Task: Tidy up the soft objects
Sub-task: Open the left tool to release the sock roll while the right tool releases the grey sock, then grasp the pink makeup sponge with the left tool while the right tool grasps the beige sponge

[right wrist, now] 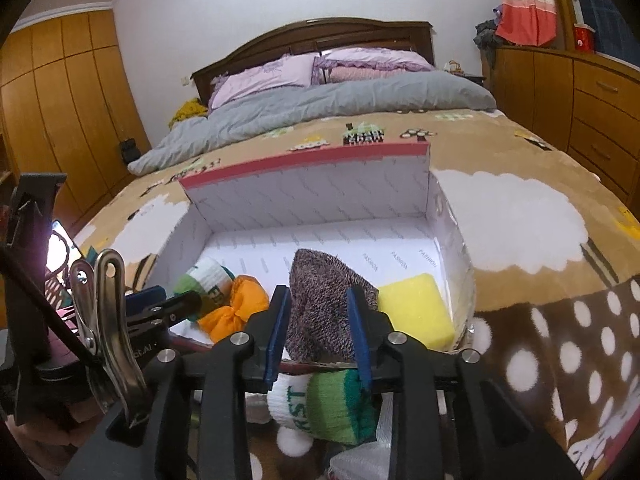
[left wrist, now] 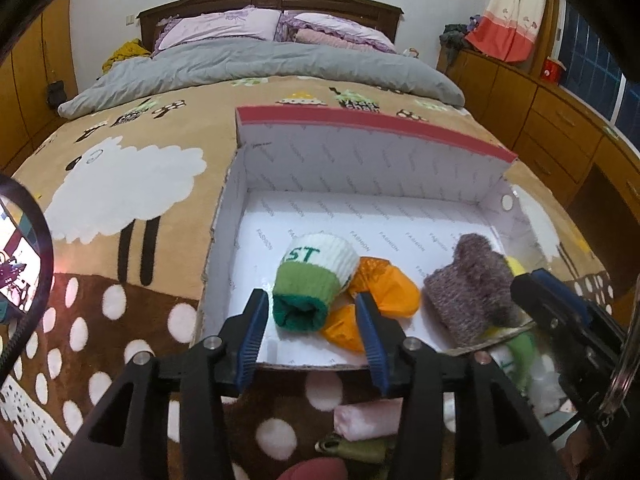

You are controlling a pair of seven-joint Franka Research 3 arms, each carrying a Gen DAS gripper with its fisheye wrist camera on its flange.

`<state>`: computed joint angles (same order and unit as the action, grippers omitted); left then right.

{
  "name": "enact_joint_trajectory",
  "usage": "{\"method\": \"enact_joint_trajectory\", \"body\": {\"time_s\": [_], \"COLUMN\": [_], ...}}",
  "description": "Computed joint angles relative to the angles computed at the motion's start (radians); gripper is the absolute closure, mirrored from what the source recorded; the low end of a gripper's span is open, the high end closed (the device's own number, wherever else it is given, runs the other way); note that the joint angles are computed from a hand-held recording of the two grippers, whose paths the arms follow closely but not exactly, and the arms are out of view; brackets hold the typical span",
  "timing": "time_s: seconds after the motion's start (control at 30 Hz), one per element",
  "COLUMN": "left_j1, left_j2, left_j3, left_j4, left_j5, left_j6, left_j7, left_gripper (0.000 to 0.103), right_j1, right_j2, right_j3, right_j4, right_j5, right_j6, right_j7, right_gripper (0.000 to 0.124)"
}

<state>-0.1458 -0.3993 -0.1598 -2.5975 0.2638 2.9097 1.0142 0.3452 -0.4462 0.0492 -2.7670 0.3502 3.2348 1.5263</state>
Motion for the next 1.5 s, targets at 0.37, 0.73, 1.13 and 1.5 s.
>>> {"method": "enact_joint_trajectory", "body": {"time_s": [0.37, 0.73, 1.13, 1.5], "left_j1": [-0.025, -0.079, -0.090, -0.175], "left_j2": [-0.135, -0.256, -0.407, -0.424], "left_j3": [0.009, 0.048, 0.061, 0.117], "left_j4": [-0.050, -0.125, -0.241, -0.317], "left_j5": [-0.016, -0.084, -0.100, -0.167], "left_j6": [-0.046, -0.105, -0.175, -0.176], "left_j7": [-0.005, 0.041, 0.076, 0.157], "left_gripper": [0.055, 0.055, 0.055, 0.055], "right_j1": [-0.057, -0.068, -0.058, 0.021], "right_j2": [-0.124, -0.275, -0.451, -0.491], "right_j3": [0.058, 0.079, 0.083, 0.058], "right_j4": [-0.043, -0.115, -0.217, -0.255], "right_j5": [-0.018, -0.047, -0.096, -0.079], "right_j6": [-0.080, -0.169, -0.295, -0.324], "right_j7": [0.056, 0.093, 0.081, 0.080], "right_gripper": [0.087, 0.086, 0.086, 0.086]}}
